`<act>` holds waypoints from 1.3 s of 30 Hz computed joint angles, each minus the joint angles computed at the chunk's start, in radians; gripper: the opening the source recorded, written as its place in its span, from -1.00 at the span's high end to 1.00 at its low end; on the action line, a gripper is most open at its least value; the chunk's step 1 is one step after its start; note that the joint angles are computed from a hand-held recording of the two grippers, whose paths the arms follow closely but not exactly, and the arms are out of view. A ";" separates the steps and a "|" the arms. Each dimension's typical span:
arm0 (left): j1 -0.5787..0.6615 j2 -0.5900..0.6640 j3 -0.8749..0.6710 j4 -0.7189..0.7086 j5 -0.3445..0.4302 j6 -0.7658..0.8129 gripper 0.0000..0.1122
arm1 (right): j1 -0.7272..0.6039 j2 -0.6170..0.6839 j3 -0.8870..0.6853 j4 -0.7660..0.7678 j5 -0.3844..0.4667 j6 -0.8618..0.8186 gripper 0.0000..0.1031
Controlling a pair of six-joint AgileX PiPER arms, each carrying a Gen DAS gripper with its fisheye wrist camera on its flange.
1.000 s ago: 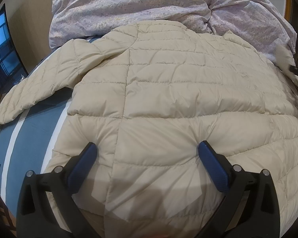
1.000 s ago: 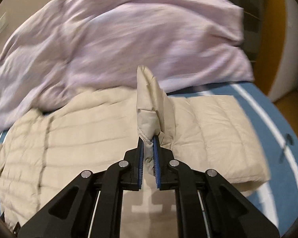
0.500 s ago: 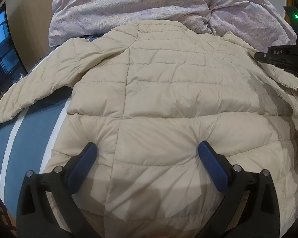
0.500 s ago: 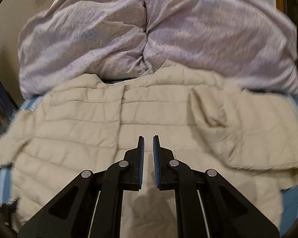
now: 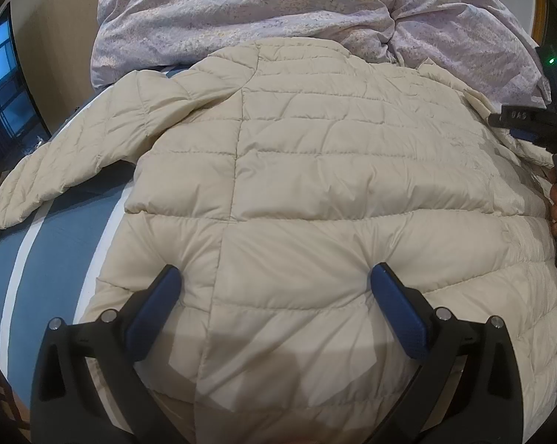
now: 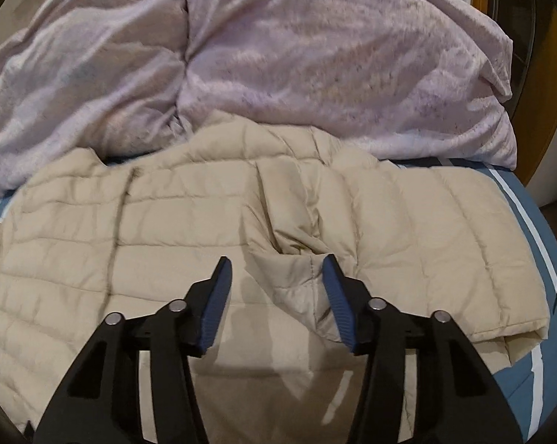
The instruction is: Fold large clothes
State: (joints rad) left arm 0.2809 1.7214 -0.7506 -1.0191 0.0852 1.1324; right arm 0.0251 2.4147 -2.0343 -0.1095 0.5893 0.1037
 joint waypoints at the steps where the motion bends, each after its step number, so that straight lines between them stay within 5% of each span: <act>1: -0.003 -0.001 0.001 -0.001 -0.002 -0.001 -0.80 | 0.001 0.012 -0.017 -0.012 0.013 0.007 0.23; 4: -0.001 0.000 0.000 -0.001 -0.001 0.000 -0.80 | -0.008 0.040 -0.063 0.011 0.054 -0.006 0.82; 5: 0.000 0.000 0.000 -0.001 0.000 0.001 -0.80 | -0.014 0.026 -0.041 0.036 0.033 -0.015 0.85; 10: -0.003 -0.001 0.001 -0.002 -0.002 0.000 -0.80 | -0.014 -0.051 0.060 0.238 -0.021 -0.181 0.87; 17: 0.000 0.002 0.002 -0.058 -0.002 0.058 -0.80 | 0.015 -0.050 0.055 0.576 0.088 -0.447 0.87; 32: -0.002 0.003 0.002 -0.075 -0.004 0.073 -0.80 | 0.107 -0.058 0.095 0.722 0.215 -0.559 0.87; 36: -0.003 0.002 0.002 -0.066 -0.005 0.063 -0.80 | 0.102 -0.060 0.088 0.724 0.275 -0.551 0.69; 39: -0.001 0.003 0.000 -0.066 -0.002 0.065 -0.80 | 0.084 -0.084 0.110 0.794 0.305 -0.594 0.05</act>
State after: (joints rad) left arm 0.2804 1.7244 -0.7506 -1.0854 0.0832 1.1971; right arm 0.1094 2.3305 -1.9243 0.6849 0.8947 -0.4904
